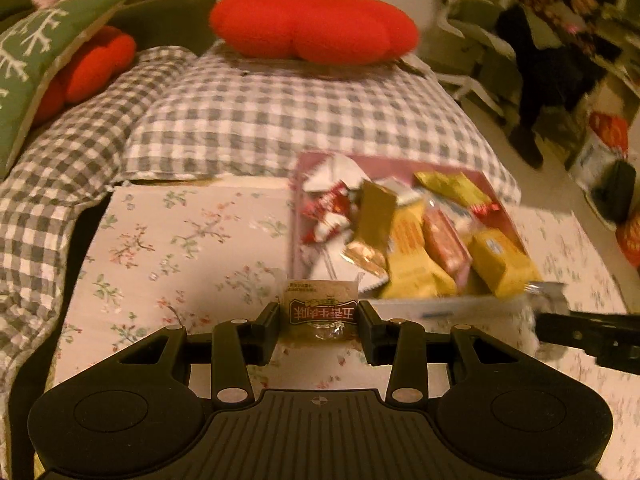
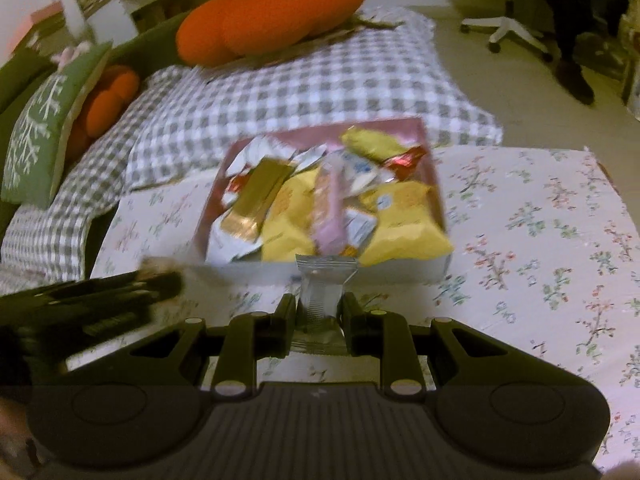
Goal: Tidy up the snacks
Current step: 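Carry both clear-wrapped snacks into the box and open both tools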
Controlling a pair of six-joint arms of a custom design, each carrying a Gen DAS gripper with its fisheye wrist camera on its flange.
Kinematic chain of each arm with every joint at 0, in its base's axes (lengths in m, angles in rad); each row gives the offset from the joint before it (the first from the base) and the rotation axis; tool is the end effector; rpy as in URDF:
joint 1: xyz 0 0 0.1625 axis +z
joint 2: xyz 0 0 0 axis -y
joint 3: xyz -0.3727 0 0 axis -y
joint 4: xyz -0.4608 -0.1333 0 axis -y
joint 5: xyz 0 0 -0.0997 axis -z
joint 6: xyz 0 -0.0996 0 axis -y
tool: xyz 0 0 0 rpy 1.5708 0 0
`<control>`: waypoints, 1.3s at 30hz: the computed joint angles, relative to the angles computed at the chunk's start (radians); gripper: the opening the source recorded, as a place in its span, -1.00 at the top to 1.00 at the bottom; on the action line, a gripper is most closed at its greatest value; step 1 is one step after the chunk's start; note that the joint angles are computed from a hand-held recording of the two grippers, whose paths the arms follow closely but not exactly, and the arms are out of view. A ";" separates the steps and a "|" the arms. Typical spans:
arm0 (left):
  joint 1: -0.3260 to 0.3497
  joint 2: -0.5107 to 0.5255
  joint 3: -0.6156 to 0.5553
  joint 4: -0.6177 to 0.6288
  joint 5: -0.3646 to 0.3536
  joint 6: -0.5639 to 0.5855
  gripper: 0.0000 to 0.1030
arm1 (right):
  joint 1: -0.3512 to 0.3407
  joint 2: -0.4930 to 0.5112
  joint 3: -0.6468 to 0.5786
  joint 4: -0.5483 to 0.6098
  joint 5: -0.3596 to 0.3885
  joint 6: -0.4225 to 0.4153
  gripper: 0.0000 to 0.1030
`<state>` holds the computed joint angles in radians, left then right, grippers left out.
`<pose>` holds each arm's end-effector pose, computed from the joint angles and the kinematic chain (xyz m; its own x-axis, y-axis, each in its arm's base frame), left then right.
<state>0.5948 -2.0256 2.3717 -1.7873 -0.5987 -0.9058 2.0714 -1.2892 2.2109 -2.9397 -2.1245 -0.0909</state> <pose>-0.1785 -0.3810 0.2725 -0.7866 -0.1123 -0.6072 0.3279 0.7573 -0.5649 0.3151 -0.4074 0.1202 -0.8125 -0.2797 0.5114 -0.5086 0.7688 -0.3876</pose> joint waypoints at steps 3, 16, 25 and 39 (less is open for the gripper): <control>0.014 0.003 -0.006 -0.030 -0.001 0.011 0.26 | -0.016 -0.010 0.001 -0.018 0.010 -0.001 0.58; 0.092 0.161 -0.054 -0.253 -0.049 0.158 0.26 | -0.089 0.036 -0.069 -0.054 0.049 0.011 0.58; 0.149 0.301 -0.096 -0.545 -0.102 0.347 0.26 | -0.132 0.101 -0.133 -0.070 0.174 0.030 0.57; 0.217 0.459 -0.143 -0.820 -0.168 0.530 0.23 | -0.159 0.166 -0.189 -0.104 0.221 0.013 0.57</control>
